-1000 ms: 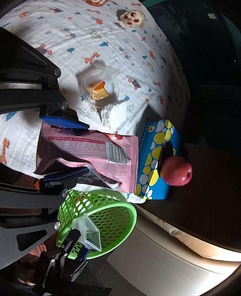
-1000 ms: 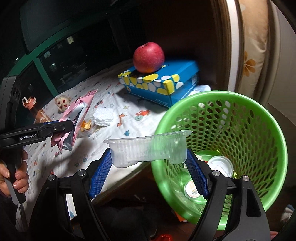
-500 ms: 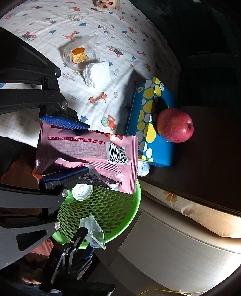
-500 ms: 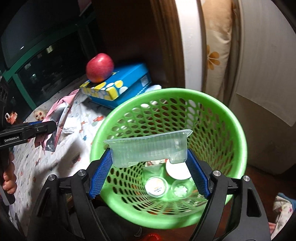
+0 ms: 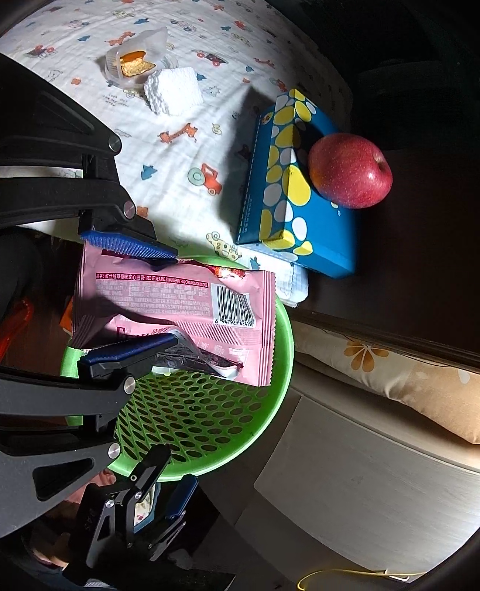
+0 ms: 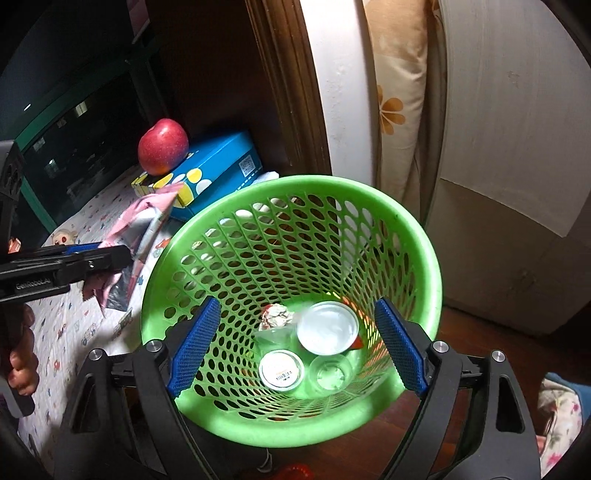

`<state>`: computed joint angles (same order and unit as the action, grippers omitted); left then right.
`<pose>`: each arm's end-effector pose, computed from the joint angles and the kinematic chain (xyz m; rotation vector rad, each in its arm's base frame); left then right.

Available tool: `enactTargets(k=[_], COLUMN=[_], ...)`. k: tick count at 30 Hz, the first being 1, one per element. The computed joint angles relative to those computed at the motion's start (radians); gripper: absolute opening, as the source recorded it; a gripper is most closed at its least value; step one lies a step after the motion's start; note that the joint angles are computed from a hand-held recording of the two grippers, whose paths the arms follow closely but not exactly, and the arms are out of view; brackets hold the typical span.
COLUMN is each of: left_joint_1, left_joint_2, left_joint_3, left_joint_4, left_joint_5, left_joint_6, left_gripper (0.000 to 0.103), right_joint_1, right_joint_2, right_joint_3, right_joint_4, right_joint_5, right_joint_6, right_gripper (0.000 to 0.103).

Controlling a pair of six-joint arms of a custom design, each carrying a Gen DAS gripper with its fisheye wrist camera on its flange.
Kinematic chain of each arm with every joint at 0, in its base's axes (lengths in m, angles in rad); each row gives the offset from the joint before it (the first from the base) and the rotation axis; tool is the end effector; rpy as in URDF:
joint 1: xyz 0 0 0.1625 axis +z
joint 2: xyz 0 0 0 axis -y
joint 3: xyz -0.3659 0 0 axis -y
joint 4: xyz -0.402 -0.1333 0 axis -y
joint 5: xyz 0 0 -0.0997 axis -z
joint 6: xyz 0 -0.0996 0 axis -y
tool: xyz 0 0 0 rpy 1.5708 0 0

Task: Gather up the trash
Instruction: 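Carry the clear tray over the basket and open the right tool while the left tool carries the wrapper, then lower the pink wrapper into the basket and open the left tool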

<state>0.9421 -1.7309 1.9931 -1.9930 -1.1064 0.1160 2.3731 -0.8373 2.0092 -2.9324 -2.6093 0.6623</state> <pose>-0.1164 -0.4626 0.3475 0.9375 2.5416 -0.3724 0.3986 -0.3193 0.0330 0.0358 -2.2833 1.0327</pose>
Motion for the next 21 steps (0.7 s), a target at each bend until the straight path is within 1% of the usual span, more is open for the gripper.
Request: enactTargets(k=[7, 11, 12, 14, 17, 21], left_joint_1=[-0.018, -0.024, -0.027, -0.031, -0.034, -0.032], left_joint_2=[0.028, 0.042, 0.043, 0.042, 0.034, 0.022], left_joint_3=[0.025, 0.034, 0.038, 0.044, 0.052, 0.053], left_joint_4=[-0.011, -0.014, -0.017, -0.023, -0.033, -0.035], left_joint_5=[-0.001, -0.013, -0.015, -0.024, -0.027, -0.033], left_joint_6=[-0.014, -0.028, -0.029, -0.030, -0.028, -0.022], left_gripper=[0.041, 0.044, 0.049, 0.051, 0.066, 0.066], right_joint_1=[0.017, 0.024, 0.025, 0.028, 0.028, 0.028], right_joint_2=[-0.029, -0.040, -0.043, -0.047, -0.046, -0.037], right_joint_3=[0.032, 0.044, 0.049, 0.054, 0.053, 0.044], right_joint_4=[-0.023, -0.038, -0.044, -0.051, -0.056, -0.059], right_joint_5=[-0.014, -0.023, -0.024, -0.023, -0.018, -0.011], right_joint_6=[0.019, 0.029, 0.031, 0.036, 0.031, 0.019], right_gripper=[0.085, 0.085, 0.085, 0.085, 0.085, 0.085])
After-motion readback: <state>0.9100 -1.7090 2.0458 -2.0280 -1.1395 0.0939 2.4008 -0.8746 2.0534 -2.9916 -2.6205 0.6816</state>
